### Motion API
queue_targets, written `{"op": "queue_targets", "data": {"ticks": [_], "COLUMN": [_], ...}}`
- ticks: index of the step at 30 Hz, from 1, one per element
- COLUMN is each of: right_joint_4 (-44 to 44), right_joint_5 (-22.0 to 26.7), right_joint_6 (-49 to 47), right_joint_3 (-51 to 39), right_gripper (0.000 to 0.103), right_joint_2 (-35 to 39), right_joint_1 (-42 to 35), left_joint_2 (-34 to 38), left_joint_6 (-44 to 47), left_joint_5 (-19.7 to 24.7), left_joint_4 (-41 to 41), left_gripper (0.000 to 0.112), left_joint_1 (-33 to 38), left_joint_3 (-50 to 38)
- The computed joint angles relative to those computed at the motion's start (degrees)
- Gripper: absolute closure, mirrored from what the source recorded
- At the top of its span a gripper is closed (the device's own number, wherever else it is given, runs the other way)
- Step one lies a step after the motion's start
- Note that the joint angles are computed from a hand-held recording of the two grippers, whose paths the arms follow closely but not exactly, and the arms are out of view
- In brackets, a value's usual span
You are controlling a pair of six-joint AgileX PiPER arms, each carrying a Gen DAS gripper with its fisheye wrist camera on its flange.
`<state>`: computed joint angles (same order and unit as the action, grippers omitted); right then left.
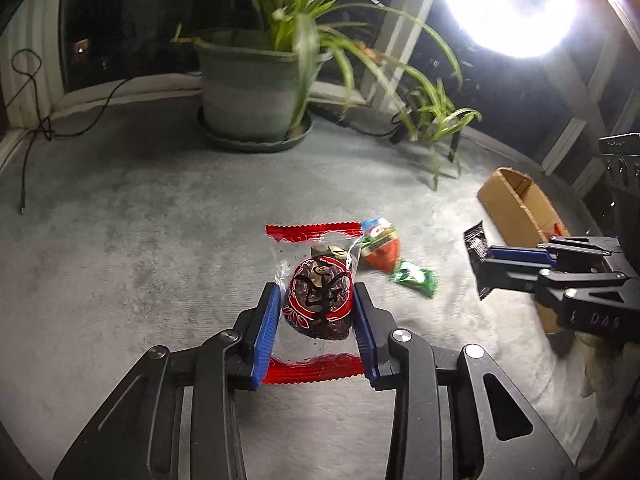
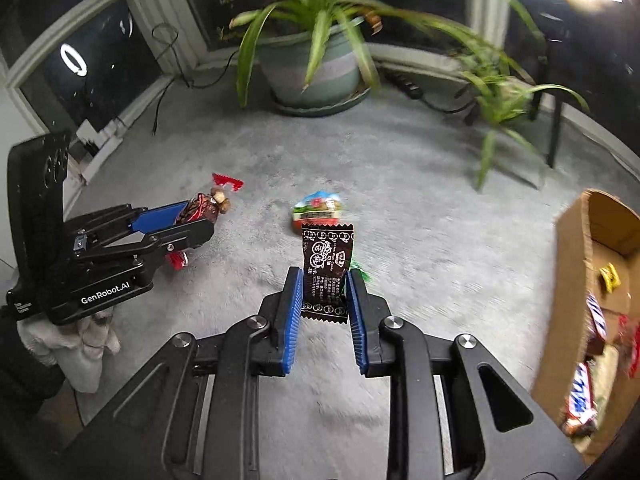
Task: Organize snacks
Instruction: 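Carry the red candy and dark packet into the box and open both grippers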
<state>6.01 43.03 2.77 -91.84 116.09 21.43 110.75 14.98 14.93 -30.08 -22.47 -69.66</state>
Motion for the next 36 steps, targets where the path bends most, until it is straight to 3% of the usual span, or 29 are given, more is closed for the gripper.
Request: {"op": "queue_targets", "data": {"ticks": [9,20,28,36], "right_joint_4": [-2.20,-0.48,4.26,7.37], "right_joint_5": [-1.72,-1.03,0.07,0.79], "right_joint_6": [-0.84,-10.35,-20.48,-26.63], "right_joint_3": [13.20,25.26,27.24,27.84], "right_gripper": [0.080,0.080,0.080,0.080], "right_joint_2": [-14.82,-26.01,-26.58,-27.06], "right_joint_1": [-7.80,-24.84,-33.81,-37.23], "left_joint_2": [-2.10,3.83,12.35,26.61], "left_joint_6": [-9.18,-30.11,-38.04,-38.15], "left_joint_5": [-0.70,1.81,8.51,21.55], "left_joint_4": [6.40,23.28,30.09,31.06], "left_gripper": [0.078,0.078,0.078,0.078], "left_joint_1": [-6.61,-17.48,-23.51,-27.90], "left_joint_3": [-2.33,-14.60,-30.89,-58.12]}}
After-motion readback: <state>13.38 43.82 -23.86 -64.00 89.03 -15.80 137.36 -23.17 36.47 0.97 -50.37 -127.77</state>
